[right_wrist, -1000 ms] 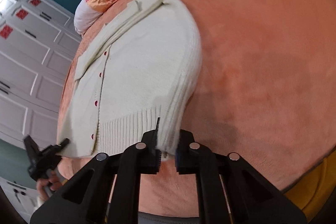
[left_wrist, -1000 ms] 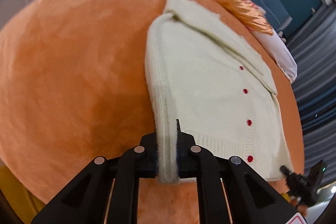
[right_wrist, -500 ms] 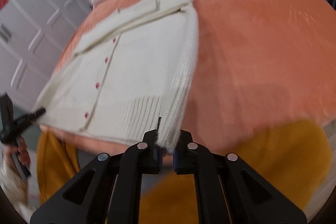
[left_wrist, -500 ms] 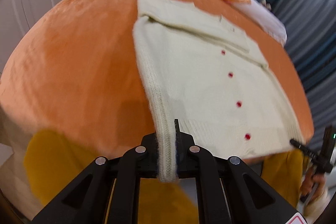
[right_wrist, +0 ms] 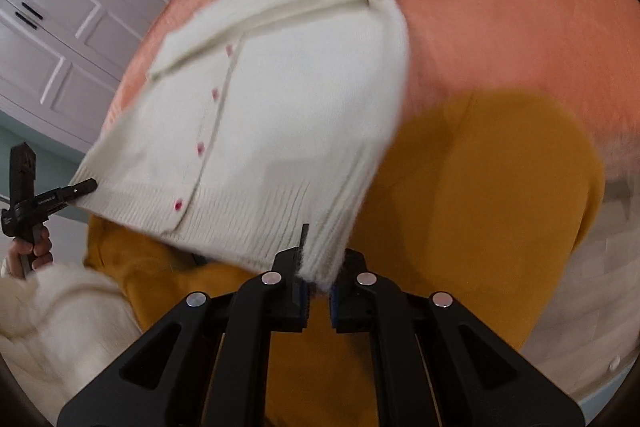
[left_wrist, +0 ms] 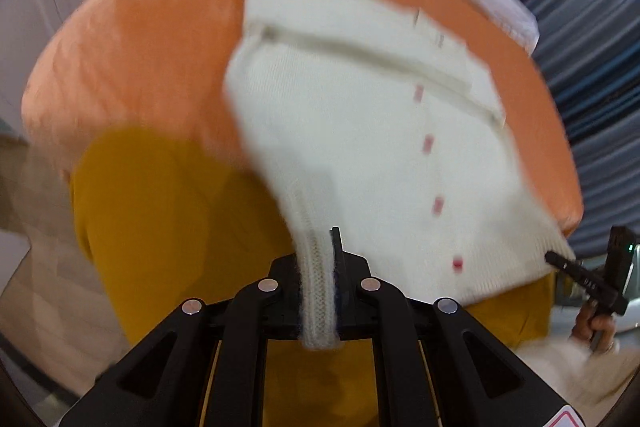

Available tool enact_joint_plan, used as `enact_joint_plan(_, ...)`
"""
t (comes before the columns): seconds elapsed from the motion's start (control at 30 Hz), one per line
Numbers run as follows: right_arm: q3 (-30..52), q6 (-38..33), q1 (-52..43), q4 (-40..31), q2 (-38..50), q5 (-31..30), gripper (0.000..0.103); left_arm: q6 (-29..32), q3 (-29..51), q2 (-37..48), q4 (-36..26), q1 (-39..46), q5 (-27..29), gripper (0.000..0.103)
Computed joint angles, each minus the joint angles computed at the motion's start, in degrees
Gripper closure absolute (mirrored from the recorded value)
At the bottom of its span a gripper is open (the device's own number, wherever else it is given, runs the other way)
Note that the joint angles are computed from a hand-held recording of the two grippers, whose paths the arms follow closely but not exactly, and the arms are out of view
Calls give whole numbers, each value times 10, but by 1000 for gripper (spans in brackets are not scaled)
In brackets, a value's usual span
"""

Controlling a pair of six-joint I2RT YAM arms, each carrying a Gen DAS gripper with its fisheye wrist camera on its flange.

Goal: Fold small clothes

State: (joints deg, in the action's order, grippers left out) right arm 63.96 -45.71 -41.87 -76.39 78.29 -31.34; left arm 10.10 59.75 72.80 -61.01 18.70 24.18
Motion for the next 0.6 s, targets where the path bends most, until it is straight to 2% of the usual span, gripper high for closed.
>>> enact_joint_plan(0.07, 50, 61, 35, 48, 35, -45, 97, -37, 58, 45, 55, -21, 7, 96)
enact_joint_plan(0.13, 116, 161, 85, 138, 97, -73, 97, -71, 116, 100, 117, -54, -6, 96)
enact_joint_plan(0.23, 201, 291, 148, 248, 201, -74, 97, -107, 213, 202, 194, -99, -50, 96)
enact_joint_plan(0.3, 267, 376, 185, 296, 277, -65, 97, -130, 284, 276, 215, -122, -81, 96)
enact_joint_plan(0.4, 355, 479, 230, 351, 373, -32, 97, -163, 434, 419, 212, -141, -124, 96)
enact_joint_plan(0.47, 403, 523, 252, 367, 426, 1, 97, -182, 517, 500, 203, -149, -150, 96)
enact_joint_plan(0.53, 435, 546, 266, 373, 466, 19, 97, -205, 598, 579, 182, -152, -169, 95)
enact_joint_plan(0.6, 445, 558, 277, 385, 484, 48, 96, -230, 637, 622, 165, -151, -167, 95)
